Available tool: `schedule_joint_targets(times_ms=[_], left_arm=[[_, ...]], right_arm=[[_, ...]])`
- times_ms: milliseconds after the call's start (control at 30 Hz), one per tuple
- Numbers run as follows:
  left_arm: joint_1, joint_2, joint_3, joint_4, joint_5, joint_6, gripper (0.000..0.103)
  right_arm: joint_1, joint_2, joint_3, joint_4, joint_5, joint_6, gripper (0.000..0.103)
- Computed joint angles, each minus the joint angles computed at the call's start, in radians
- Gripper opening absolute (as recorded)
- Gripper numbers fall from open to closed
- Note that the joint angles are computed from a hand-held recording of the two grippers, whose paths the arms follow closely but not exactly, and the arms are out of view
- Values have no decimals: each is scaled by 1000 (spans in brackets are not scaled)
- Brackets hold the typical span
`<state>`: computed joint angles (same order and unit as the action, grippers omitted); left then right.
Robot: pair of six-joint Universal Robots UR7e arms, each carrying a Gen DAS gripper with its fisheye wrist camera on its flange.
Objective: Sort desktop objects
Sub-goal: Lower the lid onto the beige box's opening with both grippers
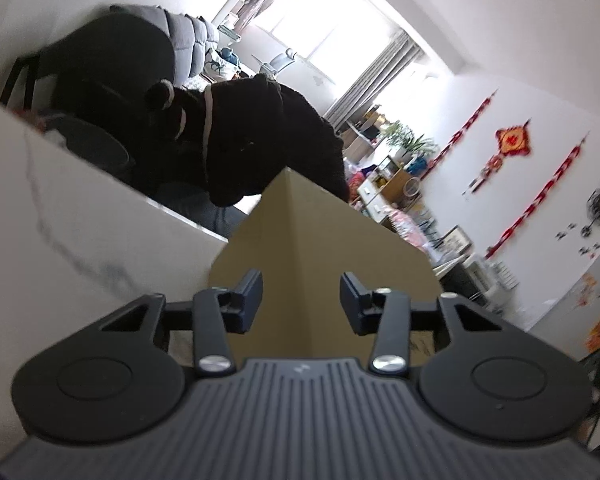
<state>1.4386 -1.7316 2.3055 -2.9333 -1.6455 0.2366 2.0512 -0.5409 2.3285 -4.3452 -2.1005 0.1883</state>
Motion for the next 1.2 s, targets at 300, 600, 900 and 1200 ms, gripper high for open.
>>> schedule_joint_targets(times_ms=[300,600,900,1200], left_arm=[[-63,70,-58,-2,117,55,32],[-94,114,-97,-9,179,70,22],[-104,136,-113,-22,180,86,22],[-97,145,-112,-53,157,97,23]], right_arm=[[-54,-96,-105,236,6,-81,55],[-85,-105,-228,365,-2,-155,43],[-131,-80,-256,358,55,-169,41],[-155,-73,-237,302,101,-188,43]])
